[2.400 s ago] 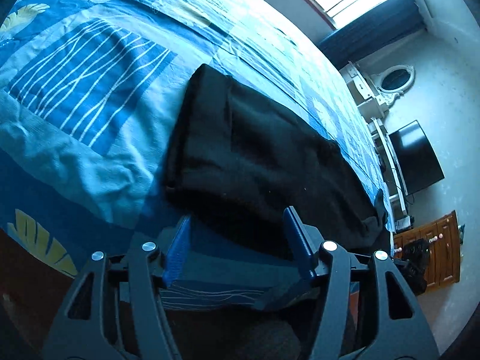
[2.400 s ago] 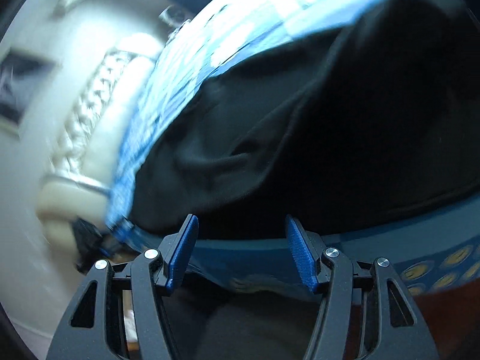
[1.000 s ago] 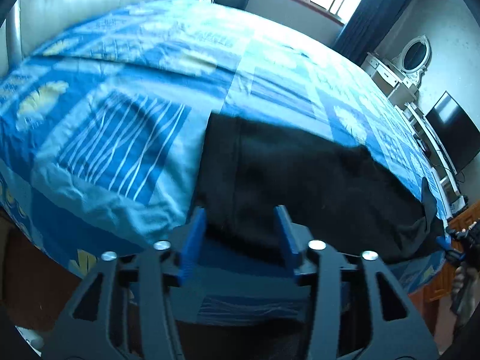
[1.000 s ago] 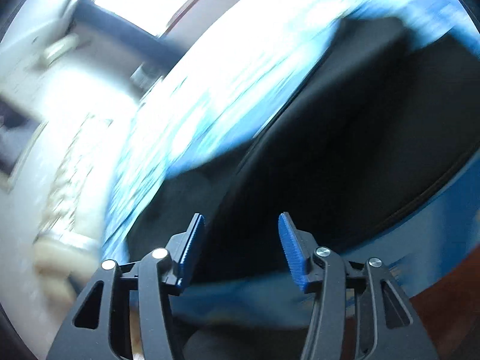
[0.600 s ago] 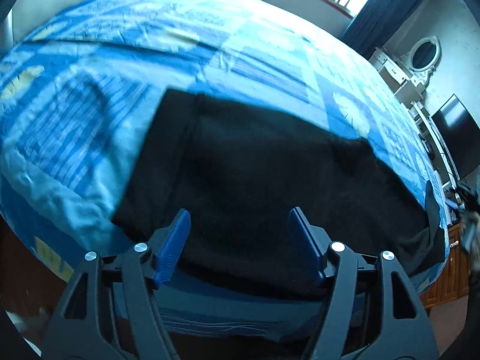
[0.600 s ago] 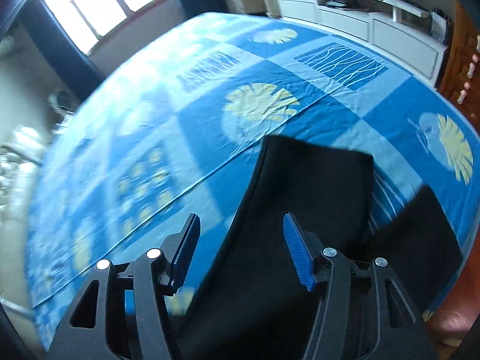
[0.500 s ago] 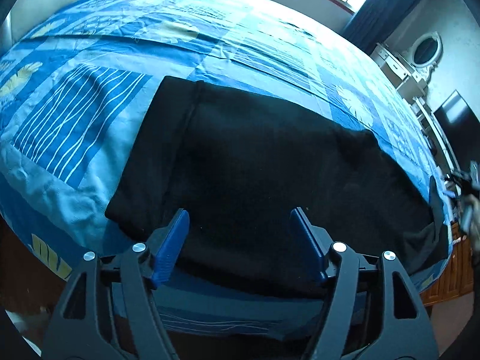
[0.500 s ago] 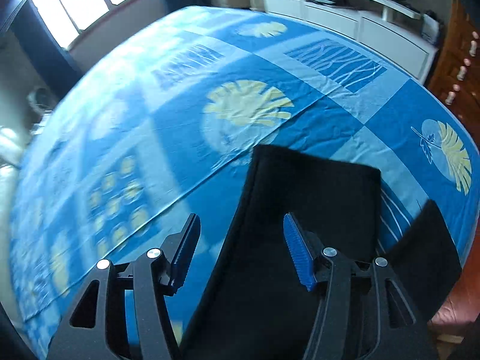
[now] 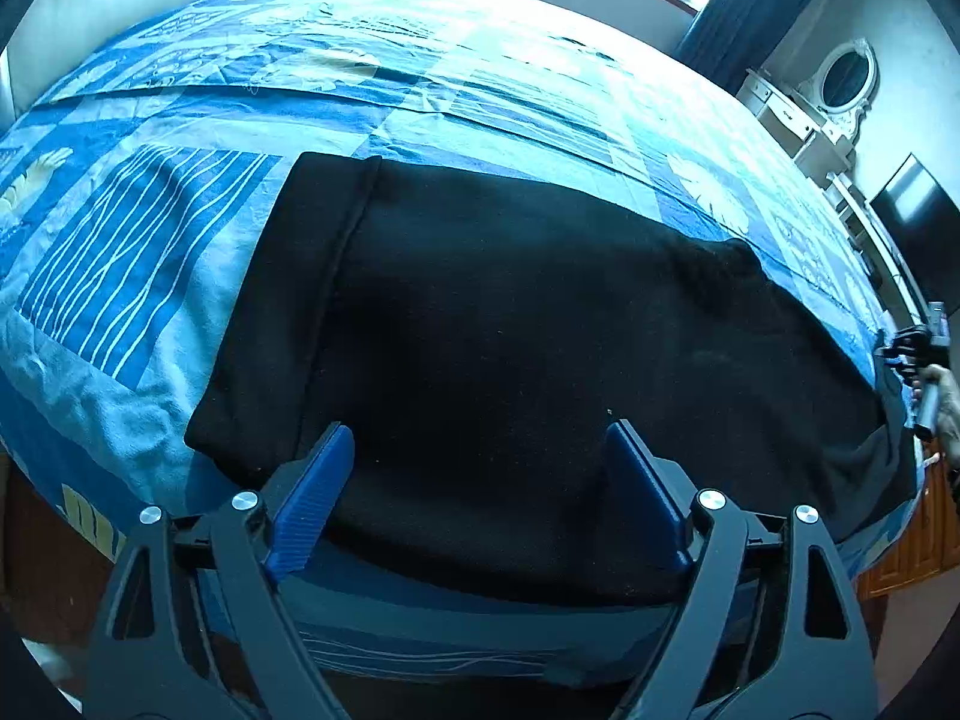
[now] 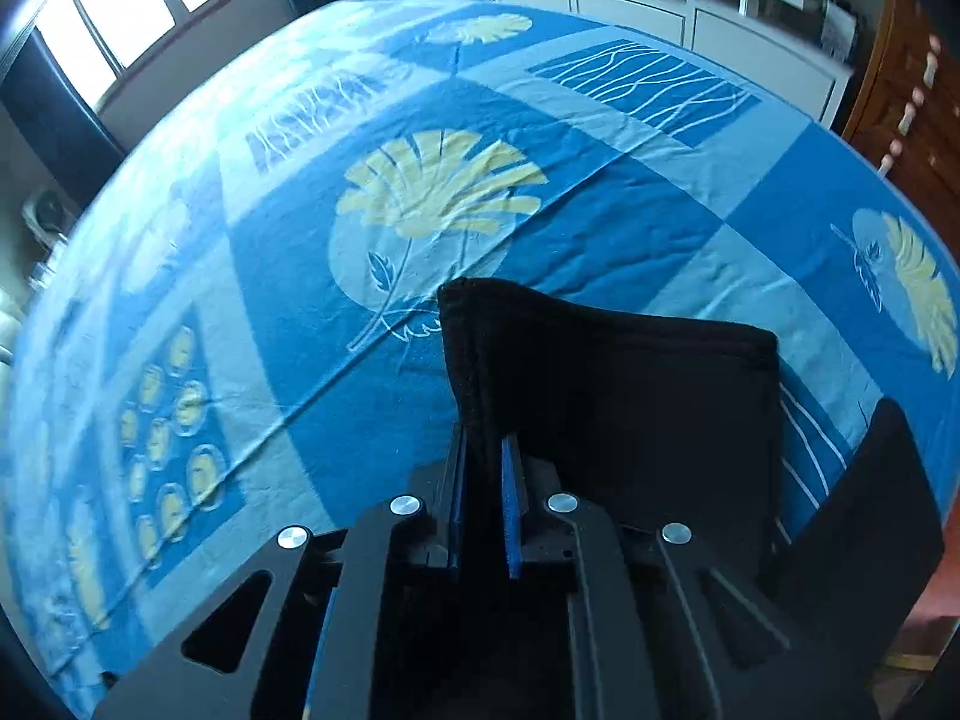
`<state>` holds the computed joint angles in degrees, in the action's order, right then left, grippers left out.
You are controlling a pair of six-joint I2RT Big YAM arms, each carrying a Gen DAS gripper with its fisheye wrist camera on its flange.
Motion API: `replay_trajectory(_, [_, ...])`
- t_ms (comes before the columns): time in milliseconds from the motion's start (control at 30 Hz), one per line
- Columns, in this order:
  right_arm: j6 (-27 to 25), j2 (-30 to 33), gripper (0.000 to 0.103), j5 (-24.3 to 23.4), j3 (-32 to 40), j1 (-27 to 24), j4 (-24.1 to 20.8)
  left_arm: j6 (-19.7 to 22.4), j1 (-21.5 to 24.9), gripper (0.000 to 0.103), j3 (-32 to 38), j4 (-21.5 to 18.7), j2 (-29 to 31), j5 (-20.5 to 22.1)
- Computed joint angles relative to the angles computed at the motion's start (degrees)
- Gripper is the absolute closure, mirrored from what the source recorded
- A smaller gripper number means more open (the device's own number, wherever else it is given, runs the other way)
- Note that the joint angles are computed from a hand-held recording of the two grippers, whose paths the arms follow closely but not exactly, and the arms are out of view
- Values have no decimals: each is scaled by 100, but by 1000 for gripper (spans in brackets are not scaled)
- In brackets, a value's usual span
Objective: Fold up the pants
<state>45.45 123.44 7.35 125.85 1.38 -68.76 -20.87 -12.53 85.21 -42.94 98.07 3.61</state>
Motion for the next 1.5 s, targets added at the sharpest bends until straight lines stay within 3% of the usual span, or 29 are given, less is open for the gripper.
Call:
replay_trajectory(133, [-30, -1608, 94, -349, -2254, -160, 1764, 23, 9, 18, 15, -29, 4, 9])
replay_trajectory(200, [56, -2296, 94, -461, -3131, -228, 2375, 12, 18, 18, 22, -52, 0, 27])
replay_trajectory(300, [272, -3389, 95, -536, -4525, -381, 3206, -40, 20, 18, 18, -63, -8, 15])
replay_trajectory(433, [647, -4354, 95, -588, -5870, -630, 3803, -57, -14, 18, 27, -80, -4, -65])
replay_trajectory(600, [1436, -4647, 95, -1075, -6836, -897, 4370, -75, -24, 17, 10, -68, -17, -85])
replay_trajectory(733, [2082, -4542, 91, -1564, -7206, -1034, 5163, -87, -23, 17, 1, -61, -26, -79])
replay_trajectory(800, [2466, -4519, 67, -1686, -7365, -1102, 5666, -91, -25, 17, -2, -56, -28, -85])
replay_trajectory(833, [2568, -4515, 64, -1641, -7392, -1107, 5813, -89, -28, 17, -5, -54, -29, -95])
replay_trajectory(933, [2448, -4399, 60, -1400, -7157, -1075, 5604, -56, -57, 17, -23, -48, -35, -177])
replay_trajectory(967, [2312, -4297, 66, -1386, -6994, -1068, 5401, -41, -70, 17, -28, -47, -36, -208])
replay_trajectory(1000, [2188, -4211, 91, -1363, -6845, -1060, 5207, -16, -86, 16, -28, -47, -32, -252])
replay_trajectory(1033, [2075, -4183, 97, -1370, -6759, -1073, 5079, -1, -100, 16, -26, -49, -28, -286])
replay_trajectory(1133, [1735, -4240, 97, -1149, -6629, -1069, 4808, 13, -116, 15, -17, -46, -17, -329])
replay_trajectory(1233, [1713, -4310, 97, -1028, -6767, -1092, 4752, -24, -111, 15, -16, -35, -12, -295])
replay_trajectory(1367, [1790, -4354, 98, -1199, -7147, -1184, 5193, -51, -102, 14, 5, -45, 9, -256])
replay_trajectory(1500, [1751, -4443, 98, -1250, -7203, -1204, 5177, -32, -101, 13, 10, -46, 19, -249])
